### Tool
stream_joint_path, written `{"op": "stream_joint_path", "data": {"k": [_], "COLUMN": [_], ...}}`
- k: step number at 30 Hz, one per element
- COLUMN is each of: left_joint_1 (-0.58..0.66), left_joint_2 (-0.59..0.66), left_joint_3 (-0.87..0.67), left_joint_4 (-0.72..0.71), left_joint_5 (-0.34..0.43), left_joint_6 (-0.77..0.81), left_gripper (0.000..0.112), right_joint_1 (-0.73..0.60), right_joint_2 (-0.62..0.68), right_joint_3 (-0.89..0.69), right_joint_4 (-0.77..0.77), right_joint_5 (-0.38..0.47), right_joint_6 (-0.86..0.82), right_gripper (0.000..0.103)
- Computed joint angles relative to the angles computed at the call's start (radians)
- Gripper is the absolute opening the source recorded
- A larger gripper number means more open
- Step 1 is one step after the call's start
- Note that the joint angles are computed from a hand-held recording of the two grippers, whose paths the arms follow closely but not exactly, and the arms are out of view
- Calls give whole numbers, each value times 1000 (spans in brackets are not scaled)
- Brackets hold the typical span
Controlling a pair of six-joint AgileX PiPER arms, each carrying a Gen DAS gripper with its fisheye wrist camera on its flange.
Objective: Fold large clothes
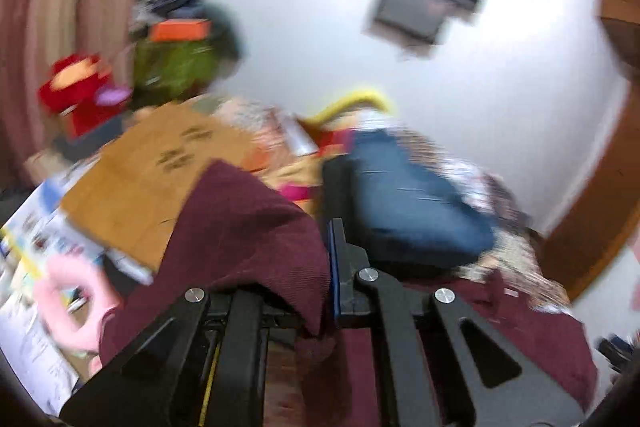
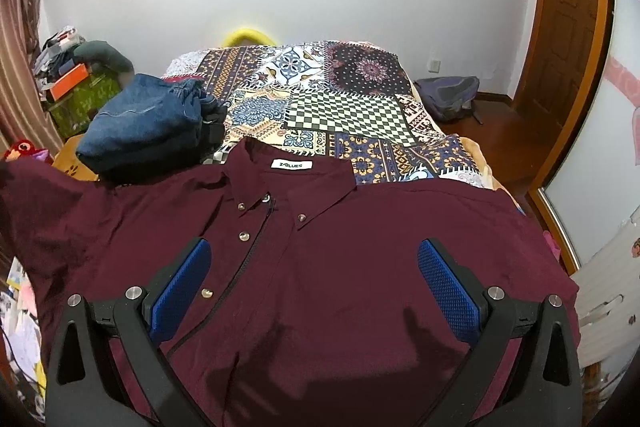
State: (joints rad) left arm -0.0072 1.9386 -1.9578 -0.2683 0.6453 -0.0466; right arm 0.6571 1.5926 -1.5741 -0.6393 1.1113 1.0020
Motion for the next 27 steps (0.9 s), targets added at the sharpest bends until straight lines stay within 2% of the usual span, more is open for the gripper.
{"op": "stream_joint_path", "data": {"k": [6, 11, 14, 17, 19, 20, 23, 27], "left_joint_1": [-174, -292, -332, -352, -349, -344, -328, -296], "left_joint_2": [17, 131, 239, 282, 260, 245, 129, -26], "left_joint_3": [-66, -154, -246, -240, -170, -136, 42, 192], "left_joint_4": [13, 46, 51, 26, -36, -68, -126, -117], "left_joint_5": [76, 222, 365, 438, 450, 443, 367, 282], "left_joint_6": [73, 44, -2, -39, -49, -47, -15, -18], "left_gripper": [7, 7, 8, 16, 25, 26, 29, 50], "right_joint_1": [26, 24, 25, 29, 30, 32, 32, 40], "right_joint_2": [-34, -70, -93, -112, -125, -132, -142, -134], "right_joint_3": [53, 109, 136, 153, 166, 173, 182, 173], "right_joint_4": [-49, -46, -53, -59, -63, -67, -67, -75], "right_joint_5": [-2, -25, -31, -30, -32, -35, -44, -42], "right_joint_6": [11, 13, 22, 36, 50, 59, 70, 74], "right_gripper": [103, 103, 103, 103, 103, 103, 103, 103]}}
